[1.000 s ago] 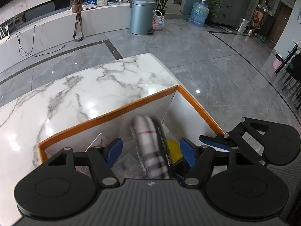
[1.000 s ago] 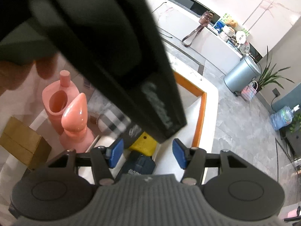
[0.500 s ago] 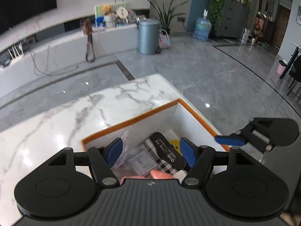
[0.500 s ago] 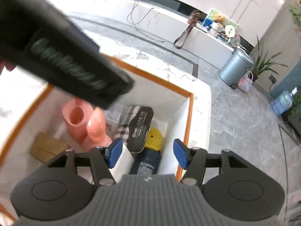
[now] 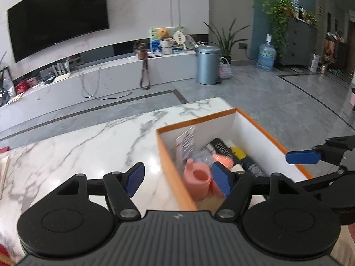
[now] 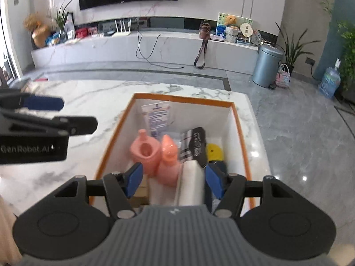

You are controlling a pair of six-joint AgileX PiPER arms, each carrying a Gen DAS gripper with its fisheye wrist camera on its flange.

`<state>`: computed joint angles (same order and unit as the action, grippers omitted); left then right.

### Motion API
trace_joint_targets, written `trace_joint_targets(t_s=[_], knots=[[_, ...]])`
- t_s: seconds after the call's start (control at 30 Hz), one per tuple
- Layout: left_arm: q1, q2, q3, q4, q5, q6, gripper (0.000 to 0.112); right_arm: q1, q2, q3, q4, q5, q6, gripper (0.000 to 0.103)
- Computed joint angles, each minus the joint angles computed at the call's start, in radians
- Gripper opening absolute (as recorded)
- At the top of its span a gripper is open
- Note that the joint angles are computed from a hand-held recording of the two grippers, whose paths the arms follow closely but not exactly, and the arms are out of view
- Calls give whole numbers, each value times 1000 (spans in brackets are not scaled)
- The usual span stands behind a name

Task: Organize rigid objects

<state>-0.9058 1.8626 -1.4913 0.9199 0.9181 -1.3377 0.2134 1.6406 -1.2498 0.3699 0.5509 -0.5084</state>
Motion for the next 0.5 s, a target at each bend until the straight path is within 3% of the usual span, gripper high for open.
trace_joint_targets(t_s=[0.3, 0.5], knots=[[-117, -90, 197, 175, 104, -262, 85, 34, -233, 287, 38, -158, 51, 76], [-163, -120, 326, 209, 155, -421, 89, 59, -276, 424, -14, -281, 142, 78]])
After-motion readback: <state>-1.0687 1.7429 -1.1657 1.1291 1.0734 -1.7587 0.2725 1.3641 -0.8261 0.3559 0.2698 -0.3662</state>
